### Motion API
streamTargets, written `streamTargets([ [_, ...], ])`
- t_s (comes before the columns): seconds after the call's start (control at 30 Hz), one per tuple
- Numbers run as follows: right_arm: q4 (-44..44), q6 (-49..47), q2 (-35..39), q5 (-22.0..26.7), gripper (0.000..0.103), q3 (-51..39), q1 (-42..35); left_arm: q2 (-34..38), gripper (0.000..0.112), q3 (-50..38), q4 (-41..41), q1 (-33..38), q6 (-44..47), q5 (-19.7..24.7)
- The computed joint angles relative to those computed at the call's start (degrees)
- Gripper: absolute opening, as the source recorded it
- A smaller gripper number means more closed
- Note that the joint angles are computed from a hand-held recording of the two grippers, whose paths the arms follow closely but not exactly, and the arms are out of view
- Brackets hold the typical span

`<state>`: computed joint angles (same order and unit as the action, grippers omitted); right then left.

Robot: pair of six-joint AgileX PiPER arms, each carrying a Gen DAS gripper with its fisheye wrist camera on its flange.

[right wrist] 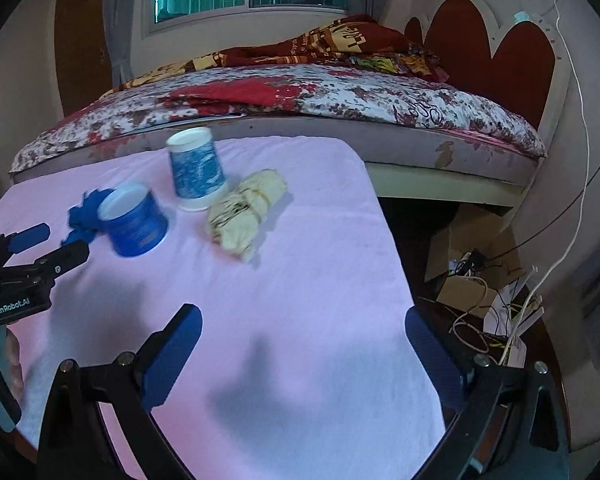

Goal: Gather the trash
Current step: 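Grasp the blue paper cup with left gripper while right gripper grasps the beige cloth bundle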

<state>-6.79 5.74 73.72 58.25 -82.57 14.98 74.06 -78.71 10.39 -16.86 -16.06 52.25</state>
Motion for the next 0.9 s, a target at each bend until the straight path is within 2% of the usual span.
streamTargets([
  [0.2, 2.4, -2.7, 6.1, -2.4, 0.103, -3.0, -2.0, 9.4, 0.093, -6.7, -2.1, 1.5, 2.3, 0.7],
  [0.27, 3.2, -3.5, 8.4, -2.8, 0.103, -4.5, -2.0, 11.8, 0.088, -8.4, -1.8, 1.9, 2.3, 1.1],
  [0.3, 3.3, -3.6, 9.3, -3.0, 0.103, -5.2, -2.0, 12.4, 0.086, -8.9, -2.1, 2.1, 2.9, 1.0],
  [0.33, 3.8, -3.7, 10.3, -3.1, 0.103, -6.1, -1.9, 12.7, 0.078, -9.1, -2.5, 2.4, 3.6, 0.5],
  [0.67, 4.8, -0.8, 23.8, -2.4, 0.102, -20.0, 2.0, 15.3, 0.077, -11.6, -7.5, 6.3, 10.0, -0.7],
  [0.77, 5.8, -0.6, 31.2, 3.1, 0.092, -30.3, 2.3, 15.2, 0.077, -11.5, -7.6, 6.4, 10.3, -0.7],
  [0.8, 6.1, -0.2, 34.0, 5.8, 0.085, -34.3, 2.3, 15.1, 0.078, -11.5, -7.5, 6.4, 10.1, -0.6],
  [0.87, 7.6, -0.7, 36.1, 7.7, 0.072, -37.1, 1.8, 14.8, 0.078, -11.2, -6.5, 5.8, 9.3, -0.3],
  [0.9, 7.8, -0.9, 36.2, 7.9, 0.061, -37.1, 1.9, 15.0, 0.079, -11.4, -6.2, 5.7, 9.1, -0.2],
])
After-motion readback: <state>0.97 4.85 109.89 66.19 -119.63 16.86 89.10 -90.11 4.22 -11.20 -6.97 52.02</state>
